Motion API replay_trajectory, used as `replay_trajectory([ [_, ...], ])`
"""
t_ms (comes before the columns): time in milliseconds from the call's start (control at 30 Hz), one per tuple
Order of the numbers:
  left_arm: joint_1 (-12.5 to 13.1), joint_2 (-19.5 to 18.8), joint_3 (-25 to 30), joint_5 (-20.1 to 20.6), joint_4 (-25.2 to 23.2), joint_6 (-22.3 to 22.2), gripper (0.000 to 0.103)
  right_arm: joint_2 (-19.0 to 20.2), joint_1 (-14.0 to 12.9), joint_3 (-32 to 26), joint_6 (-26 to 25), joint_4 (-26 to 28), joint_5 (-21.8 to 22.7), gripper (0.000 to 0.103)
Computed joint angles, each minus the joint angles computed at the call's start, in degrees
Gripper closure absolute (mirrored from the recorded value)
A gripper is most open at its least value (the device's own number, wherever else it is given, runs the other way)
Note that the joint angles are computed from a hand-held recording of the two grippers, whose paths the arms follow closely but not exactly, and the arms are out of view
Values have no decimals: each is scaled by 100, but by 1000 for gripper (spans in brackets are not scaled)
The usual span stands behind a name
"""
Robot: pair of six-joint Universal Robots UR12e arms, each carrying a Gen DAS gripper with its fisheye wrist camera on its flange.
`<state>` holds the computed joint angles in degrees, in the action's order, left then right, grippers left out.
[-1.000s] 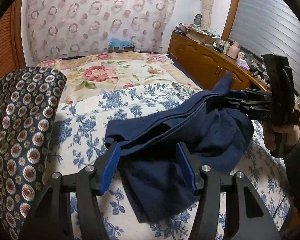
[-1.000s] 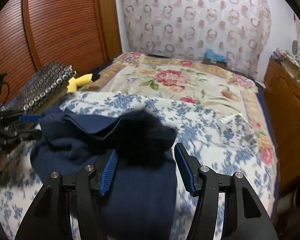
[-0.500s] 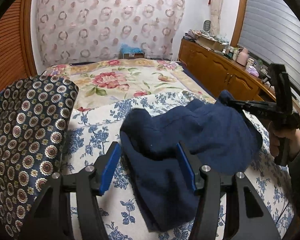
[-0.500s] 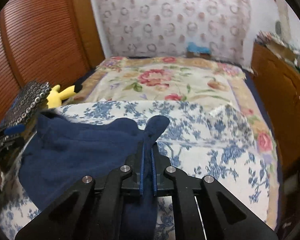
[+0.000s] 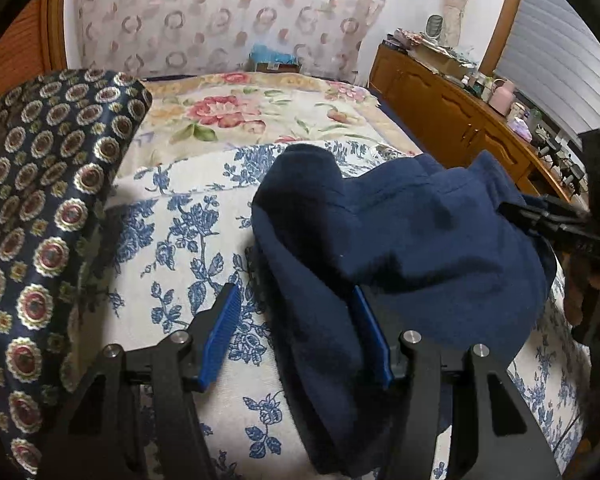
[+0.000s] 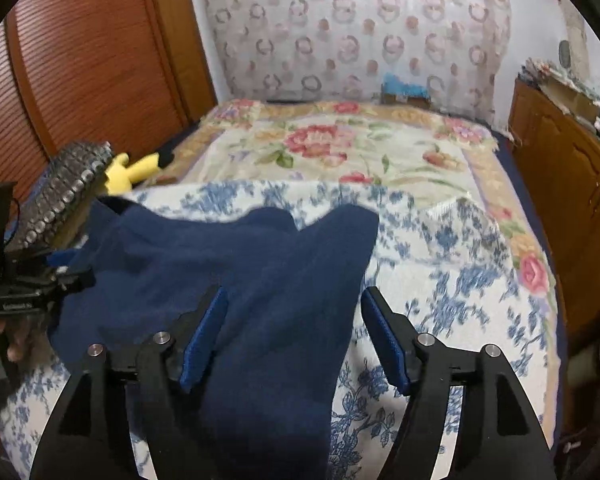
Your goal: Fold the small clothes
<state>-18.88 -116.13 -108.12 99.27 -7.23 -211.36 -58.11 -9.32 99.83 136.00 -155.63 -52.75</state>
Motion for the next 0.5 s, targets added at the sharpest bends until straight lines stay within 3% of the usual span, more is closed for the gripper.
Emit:
replay_trajectory([
  [100,11,-13,-9,-59,30,-13,46,116,5,-218,-61,684,33,28],
  [200,0,-20,-6,-38,58,-13,46,179,-29,-316,-50,1003,189,26],
  [367,10,-30,8,-43,81,-32,46,132,6,-260,-203,1023,162,26],
  [400,29,-43,13,-88,130,-50,46,124,14,-255,-283,1062,163,27],
  [500,60,-68,-8,-170,297,-60,46,83,30,-281,-724,1468,241,46],
])
